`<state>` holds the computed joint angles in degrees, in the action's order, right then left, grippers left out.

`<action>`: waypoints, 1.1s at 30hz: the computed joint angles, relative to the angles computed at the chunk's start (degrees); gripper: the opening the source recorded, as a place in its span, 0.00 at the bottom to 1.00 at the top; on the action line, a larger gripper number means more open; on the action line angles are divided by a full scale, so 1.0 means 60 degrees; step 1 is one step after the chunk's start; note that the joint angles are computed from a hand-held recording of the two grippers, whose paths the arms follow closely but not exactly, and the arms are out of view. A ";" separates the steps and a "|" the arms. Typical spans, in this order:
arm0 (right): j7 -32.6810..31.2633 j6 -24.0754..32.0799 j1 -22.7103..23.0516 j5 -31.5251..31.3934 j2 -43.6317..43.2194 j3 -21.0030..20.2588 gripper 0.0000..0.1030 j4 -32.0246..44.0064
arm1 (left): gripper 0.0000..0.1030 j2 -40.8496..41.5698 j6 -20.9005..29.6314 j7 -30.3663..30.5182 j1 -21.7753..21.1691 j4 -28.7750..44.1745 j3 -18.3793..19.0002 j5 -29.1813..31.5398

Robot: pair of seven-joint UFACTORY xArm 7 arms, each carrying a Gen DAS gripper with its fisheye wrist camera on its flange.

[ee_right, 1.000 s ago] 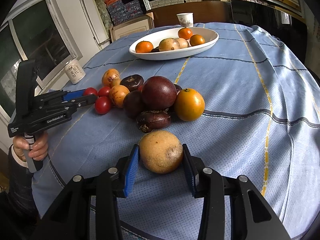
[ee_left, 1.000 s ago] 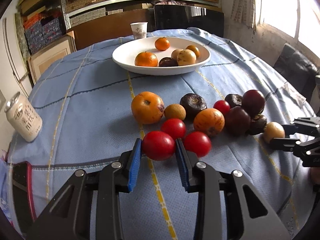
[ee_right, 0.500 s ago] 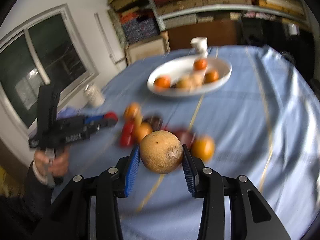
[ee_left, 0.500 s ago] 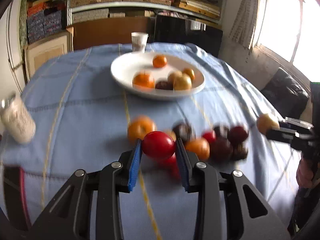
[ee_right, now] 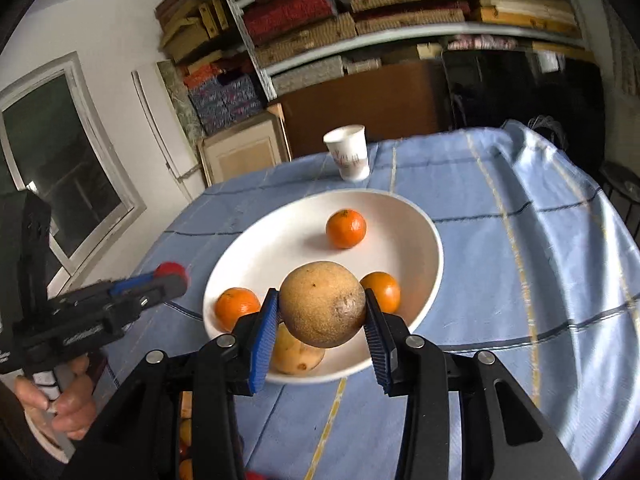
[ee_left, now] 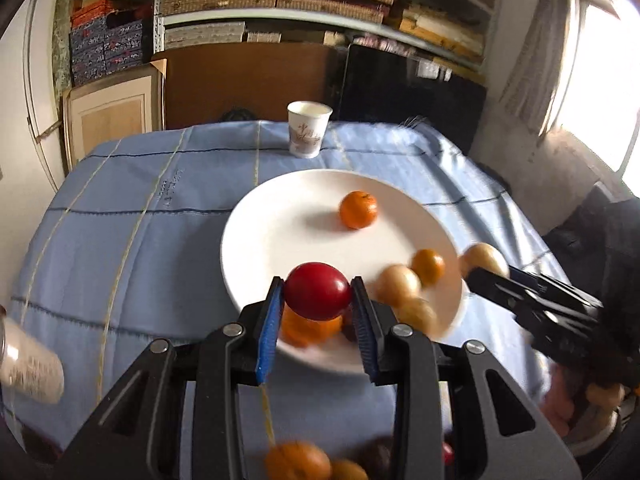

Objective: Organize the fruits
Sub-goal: 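Carry both fruits over the white plate and open both tools to release them, then move both open tools back toward the fruit pile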

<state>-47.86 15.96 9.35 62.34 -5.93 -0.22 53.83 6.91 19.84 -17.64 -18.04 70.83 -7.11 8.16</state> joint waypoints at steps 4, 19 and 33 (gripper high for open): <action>0.0134 0.0084 -0.0110 -0.0351 0.0406 0.0053 0.41 0.0277 | 0.32 0.1314 0.0859 -0.0084 -0.0158 0.1571 0.0184 0.0271; -0.0437 -0.0513 0.0003 -0.0299 -0.0083 0.0284 0.52 -0.0082 | 0.71 0.0663 0.0489 -0.1459 -0.0743 0.0787 0.0720 0.1756; -0.0498 -0.1818 0.1666 -0.0780 -0.1613 -0.0644 0.62 -0.1584 | 0.92 -0.2350 -0.1129 -0.4138 0.0619 -0.3204 -0.0331 0.3701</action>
<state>-50.85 5.05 19.34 57.66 -15.61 -4.09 44.32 -7.19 13.06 -42.47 -14.32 51.60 -9.10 30.36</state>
